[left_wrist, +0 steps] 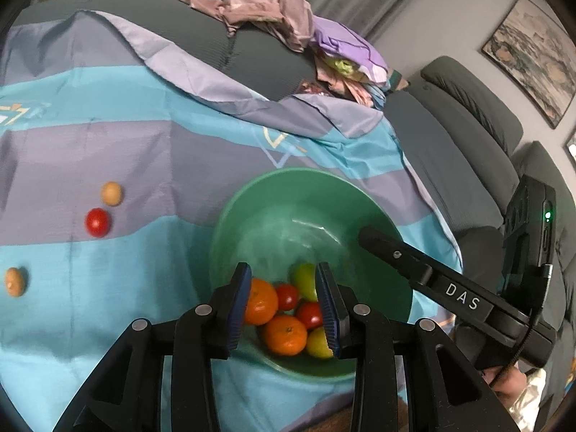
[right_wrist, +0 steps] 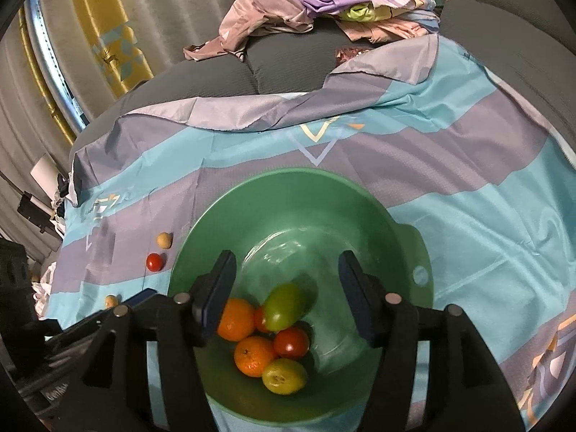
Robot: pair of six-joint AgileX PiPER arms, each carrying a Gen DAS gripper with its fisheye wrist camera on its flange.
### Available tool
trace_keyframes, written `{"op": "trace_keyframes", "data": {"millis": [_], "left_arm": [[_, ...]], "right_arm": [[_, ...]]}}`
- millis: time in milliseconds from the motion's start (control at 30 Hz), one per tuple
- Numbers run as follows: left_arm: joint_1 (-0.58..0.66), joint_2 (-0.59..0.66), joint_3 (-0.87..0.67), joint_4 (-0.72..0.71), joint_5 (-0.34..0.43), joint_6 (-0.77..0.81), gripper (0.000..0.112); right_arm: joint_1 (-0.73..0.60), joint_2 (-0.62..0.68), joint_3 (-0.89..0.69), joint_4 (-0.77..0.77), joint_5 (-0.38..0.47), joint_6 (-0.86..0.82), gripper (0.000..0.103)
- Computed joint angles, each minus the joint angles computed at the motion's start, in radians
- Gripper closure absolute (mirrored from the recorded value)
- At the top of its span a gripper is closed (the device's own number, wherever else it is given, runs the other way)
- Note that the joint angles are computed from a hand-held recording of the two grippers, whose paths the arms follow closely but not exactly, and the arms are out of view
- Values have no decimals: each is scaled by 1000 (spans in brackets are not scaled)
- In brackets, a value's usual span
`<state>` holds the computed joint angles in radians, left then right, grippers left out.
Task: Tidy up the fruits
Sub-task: 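Lower both fruits into the green bowl and open both grippers, then move the left gripper to a small orange fruit while the right reaches a yellow fruit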
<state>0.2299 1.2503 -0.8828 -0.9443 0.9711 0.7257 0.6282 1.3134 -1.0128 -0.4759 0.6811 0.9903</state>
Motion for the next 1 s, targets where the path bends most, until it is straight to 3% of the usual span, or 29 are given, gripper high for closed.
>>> {"op": "trace_keyframes", "data": {"millis": [133,333,567,733,900,1000], "left_arm": [[153,-17,3,-5,71,50,59],[416,21,-48,36,149,136,52],[651,142,-118,73,139,222,50],[656,234,-125,112,62,237,50],[603,300,-143,159,45,198,50],[574,312,-134,177,35,195,50]], "right_arm": [[38,6,-13,-57,14,51,40],[128,23,-41,-167,43,139,37],[220,87,-94,-203,-13,168,35],[208,208,-200,17,-86,-9,35],[187,449,-486,272,41,-199,35],[192,567,-638,315,86,-229,35]]}}
